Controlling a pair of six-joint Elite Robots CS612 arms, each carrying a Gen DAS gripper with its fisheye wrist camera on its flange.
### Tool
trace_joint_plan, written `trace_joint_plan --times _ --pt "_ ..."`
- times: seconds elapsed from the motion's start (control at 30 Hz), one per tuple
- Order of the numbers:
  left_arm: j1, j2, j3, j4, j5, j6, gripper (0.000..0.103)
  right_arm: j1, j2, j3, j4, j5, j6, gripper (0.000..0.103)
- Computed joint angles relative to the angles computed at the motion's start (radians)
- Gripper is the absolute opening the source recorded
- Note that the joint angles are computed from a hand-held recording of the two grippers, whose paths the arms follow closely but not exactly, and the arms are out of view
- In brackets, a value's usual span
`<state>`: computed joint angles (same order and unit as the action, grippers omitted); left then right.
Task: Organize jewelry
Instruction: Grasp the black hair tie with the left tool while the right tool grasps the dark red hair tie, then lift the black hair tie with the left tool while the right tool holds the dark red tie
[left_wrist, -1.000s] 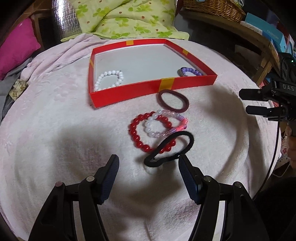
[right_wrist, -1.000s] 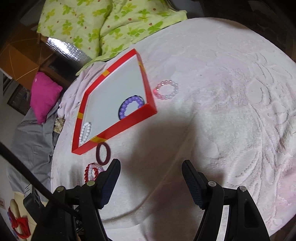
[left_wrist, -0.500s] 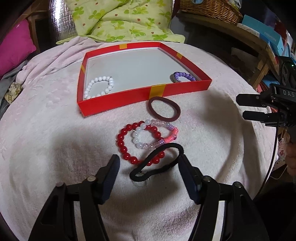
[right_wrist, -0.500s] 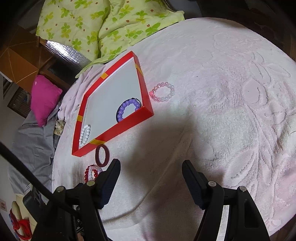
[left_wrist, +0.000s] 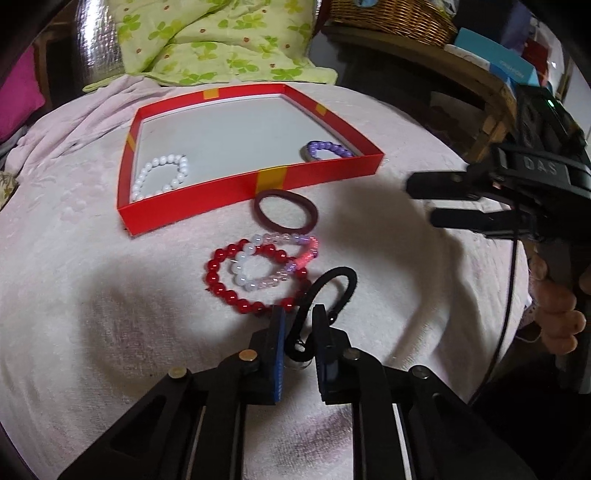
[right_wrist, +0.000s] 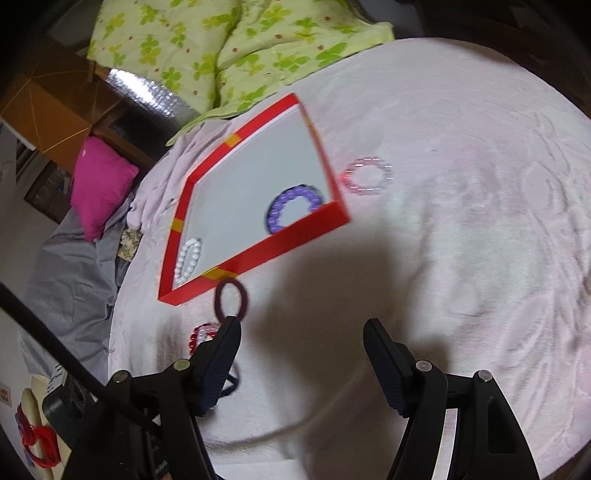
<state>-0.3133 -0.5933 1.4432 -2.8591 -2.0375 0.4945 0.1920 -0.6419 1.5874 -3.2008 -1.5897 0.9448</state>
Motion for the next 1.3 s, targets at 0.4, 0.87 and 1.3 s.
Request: trace_joint_plan --times 0.4,0.87,1.3 --pt "0.014 -0.007 0.007 0.028 -0.011 0.012 0.008 0.020 0.072 -0.156 0.089 0.013 -0.090 0.043" --pt "0.014 -0.011 0.007 0.041 0.009 -0.024 0.039 0.046 0.109 -0.270 0.330 -0.135 -0.201 0.006" --pt "-0.007 -0.017 0.016 0.104 -0.035 0.007 0.039 0.023 0.028 -0.112 0.288 -0.142 -0.163 0.006"
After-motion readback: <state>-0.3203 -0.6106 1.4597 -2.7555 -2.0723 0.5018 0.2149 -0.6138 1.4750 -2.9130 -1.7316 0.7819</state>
